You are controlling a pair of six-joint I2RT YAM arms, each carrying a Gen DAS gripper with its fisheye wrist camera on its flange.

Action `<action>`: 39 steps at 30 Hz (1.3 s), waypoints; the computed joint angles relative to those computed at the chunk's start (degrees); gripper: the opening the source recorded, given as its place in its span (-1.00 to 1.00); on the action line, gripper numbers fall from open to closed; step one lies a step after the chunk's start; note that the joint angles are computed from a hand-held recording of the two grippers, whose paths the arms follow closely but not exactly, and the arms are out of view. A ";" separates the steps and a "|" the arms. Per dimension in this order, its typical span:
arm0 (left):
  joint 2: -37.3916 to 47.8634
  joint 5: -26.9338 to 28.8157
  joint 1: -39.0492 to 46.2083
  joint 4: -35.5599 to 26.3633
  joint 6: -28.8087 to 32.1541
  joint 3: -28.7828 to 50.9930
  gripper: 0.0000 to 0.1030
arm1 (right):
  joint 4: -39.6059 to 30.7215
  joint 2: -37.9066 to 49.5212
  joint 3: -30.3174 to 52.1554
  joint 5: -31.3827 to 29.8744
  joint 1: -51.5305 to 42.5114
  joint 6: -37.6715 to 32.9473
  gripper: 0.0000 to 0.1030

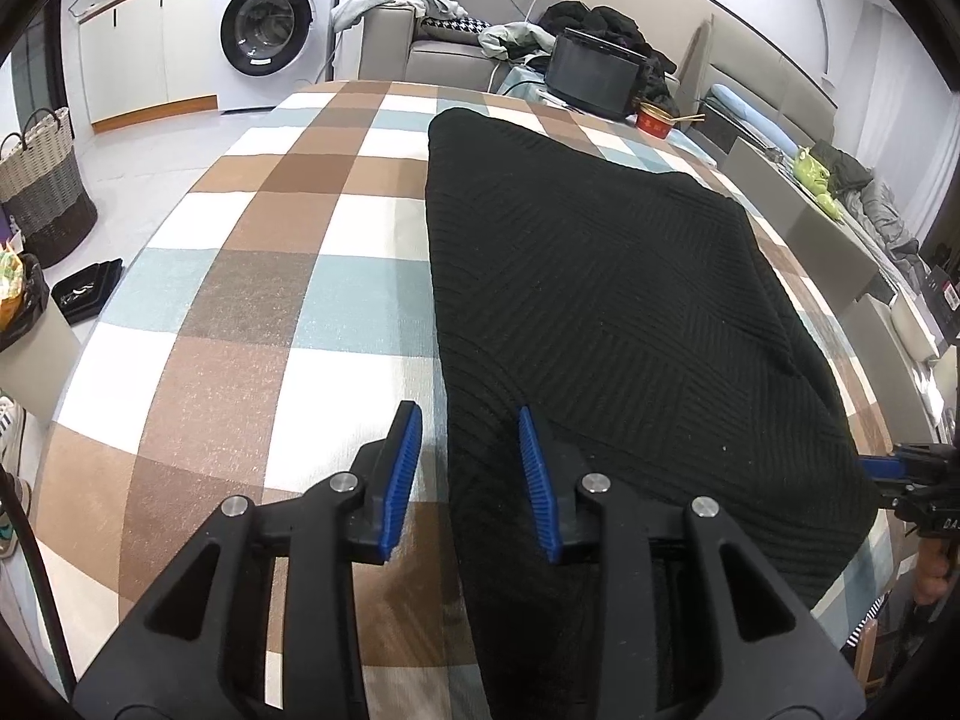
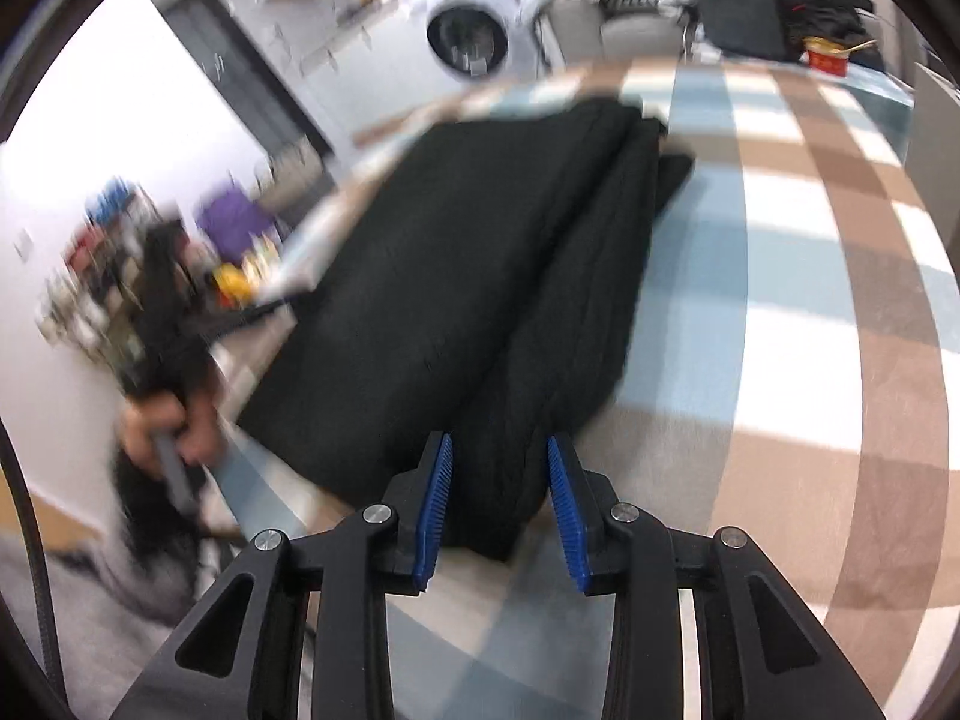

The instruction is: Fold small clothes

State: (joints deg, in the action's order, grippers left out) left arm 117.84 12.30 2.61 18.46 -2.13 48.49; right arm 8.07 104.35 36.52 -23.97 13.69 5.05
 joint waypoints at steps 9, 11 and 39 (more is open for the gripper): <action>-2.04 2.12 -0.36 0.26 -0.15 -1.62 -0.10 | 7.55 2.59 7.23 -4.02 -5.42 7.97 -0.33; -2.32 3.36 -0.17 -0.07 -0.25 -1.75 0.07 | 6.66 7.39 13.89 -3.37 -5.03 9.00 -0.33; -5.05 2.41 -1.33 1.24 0.54 -4.55 0.10 | -10.13 20.58 35.18 -2.22 -5.52 4.63 -0.58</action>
State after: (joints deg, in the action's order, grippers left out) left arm 112.79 14.70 1.28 19.70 -1.59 43.94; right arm -2.06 124.93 71.70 -26.19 8.17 9.67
